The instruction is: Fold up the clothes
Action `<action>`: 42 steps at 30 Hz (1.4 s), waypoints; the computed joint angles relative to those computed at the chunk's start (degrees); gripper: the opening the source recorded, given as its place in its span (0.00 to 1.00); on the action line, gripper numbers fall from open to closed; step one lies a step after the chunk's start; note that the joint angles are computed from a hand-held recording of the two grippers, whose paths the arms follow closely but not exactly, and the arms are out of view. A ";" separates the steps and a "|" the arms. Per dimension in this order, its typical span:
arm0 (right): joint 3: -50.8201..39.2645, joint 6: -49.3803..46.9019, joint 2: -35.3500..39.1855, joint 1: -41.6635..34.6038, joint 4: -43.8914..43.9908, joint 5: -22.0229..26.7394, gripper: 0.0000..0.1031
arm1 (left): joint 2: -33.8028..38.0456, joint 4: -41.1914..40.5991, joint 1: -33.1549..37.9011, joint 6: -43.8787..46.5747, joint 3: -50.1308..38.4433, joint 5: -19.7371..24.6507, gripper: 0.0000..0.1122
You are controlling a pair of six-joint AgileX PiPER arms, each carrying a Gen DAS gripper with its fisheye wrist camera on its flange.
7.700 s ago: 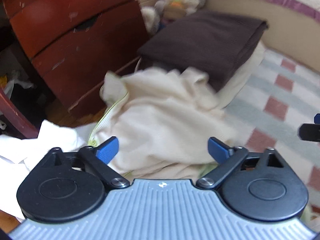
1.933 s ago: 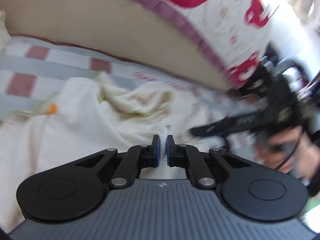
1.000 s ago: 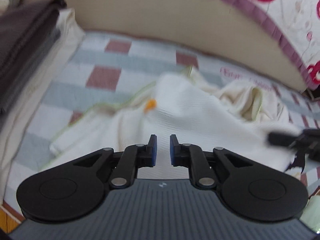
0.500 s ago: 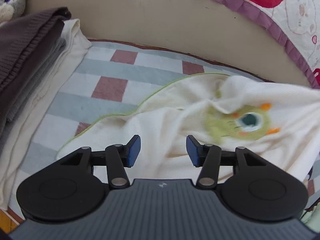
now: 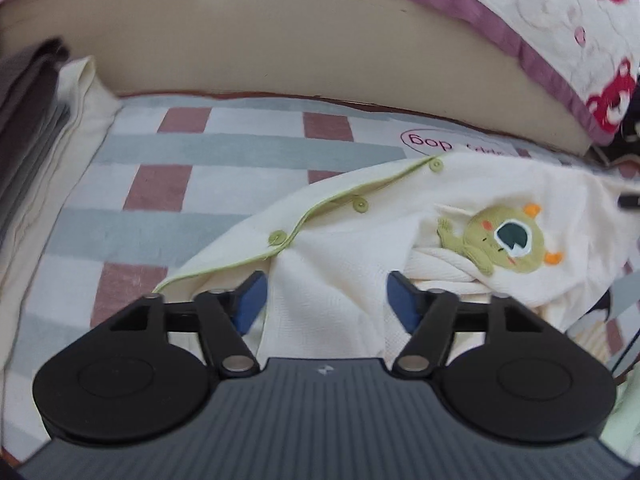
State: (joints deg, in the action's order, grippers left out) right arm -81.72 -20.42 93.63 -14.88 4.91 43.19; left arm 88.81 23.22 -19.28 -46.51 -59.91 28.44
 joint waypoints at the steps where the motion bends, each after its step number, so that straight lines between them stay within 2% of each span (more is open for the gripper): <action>1: 0.83 0.90 -0.50 0.97 -2.75 -0.86 0.31 | 1.08 0.41 -0.32 -0.10 -0.78 0.77 0.64; 2: 1.40 1.60 -1.15 1.37 -3.21 -0.70 0.32 | 2.16 0.76 -0.61 -0.12 -1.58 1.57 0.64; 4: 1.96 -1.65 -2.11 0.06 2.75 0.50 0.45 | 4.01 -3.02 0.10 4.14 -2.86 1.92 0.65; 6: 2.46 -8.33 -2.60 -2.80 13.01 2.72 0.53 | 6.39 -9.21 1.28 11.45 -5.00 4.17 0.75; 8: 2.14 -10.07 -2.00 -3.08 16.88 5.12 0.54 | 9.36 -12.83 1.83 16.80 -7.82 8.34 0.75; 10: 2.41 -9.85 -1.67 -1.52 17.43 6.73 0.55 | 10.39 -16.84 3.27 19.10 -7.83 8.37 0.75; 11: 2.61 -9.54 -1.56 -0.64 17.38 7.32 0.55 | 10.59 -19.23 4.19 20.05 -7.36 7.73 0.71; 12: 3.04 -8.67 -1.68 0.52 16.42 7.41 0.55 | 10.65 -20.68 4.83 20.86 -7.22 7.67 0.38; 13: 3.44 -7.78 -1.77 1.69 15.46 7.52 0.55 | 10.56 -20.96 5.11 21.44 -7.50 8.29 0.12; 14: 3.89 -7.11 -1.92 2.76 14.69 7.59 0.55 | 9.55 -18.97 4.66 19.79 -7.15 8.11 0.07; 17: 5.34 -5.85 -3.39 5.02 13.63 7.65 0.56 | 3.68 -4.94 0.98 7.49 -4.60 6.24 0.07; 20: 7.83 -3.08 -6.42 7.27 10.45 5.21 0.56 | -2.85 5.42 -0.74 -3.16 -1.47 4.27 0.07; 23: 12.26 3.38 -10.87 12.27 -1.47 -1.21 0.61 | -7.08 13.36 -1.22 -11.34 1.52 1.74 0.07; 24: 13.08 6.55 -11.56 14.30 -7.09 -2.44 0.66 | -8.06 14.94 -0.98 -13.39 2.43 0.49 0.07; 26: 14.34 10.55 -12.68 17.03 -15.57 -3.90 0.68 | -9.90 18.32 -0.51 -17.79 4.21 -2.03 0.07; 28: 13.59 11.14 -12.83 16.60 -14.89 -2.76 0.68 | -11.32 22.36 -0.34 -22.82 5.93 -4.70 0.07; 30: 11.25 5.60 -12.26 13.99 -5.38 1.19 0.67 | -11.95 28.75 -0.92 -28.90 6.77 -5.54 0.07; 31: 10.30 3.18 -11.84 12.88 -1.42 3.08 0.67 | -11.73 31.43 -1.62 -30.97 6.39 -4.43 0.07; 32: 9.78 1.72 -11.76 12.40 0.96 4.33 0.67 | -11.20 34.52 -3.31 -33.42 5.50 -1.07 0.07; 33: 9.65 0.99 -12.08 12.47 1.52 4.39 0.67 | -10.20 37.36 -5.95 -35.46 4.05 4.58 0.07; 35: 10.20 1.04 -13.14 13.67 -0.50 2.23 0.67 | -8.72 42.80 -10.39 -38.52 2.53 13.94 0.07; 37: 10.36 1.81 -13.27 14.62 -2.62 0.38 0.68 | -9.05 48.34 -12.80 -42.50 3.04 18.53 0.07; 40: 9.06 -0.19 -11.39 12.83 3.10 3.71 0.68 | -12.48 50.92 -11.09 -46.05 4.52 15.10 0.07; 42: 8.44 -1.76 -10.09 11.61 7.20 6.18 0.68 | -13.23 49.55 -9.77 -44.41 4.38 12.86 0.07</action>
State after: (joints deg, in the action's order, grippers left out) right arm -73.28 -22.18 83.54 -3.27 12.12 49.37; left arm 75.58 72.77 -29.05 -90.91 -55.53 41.30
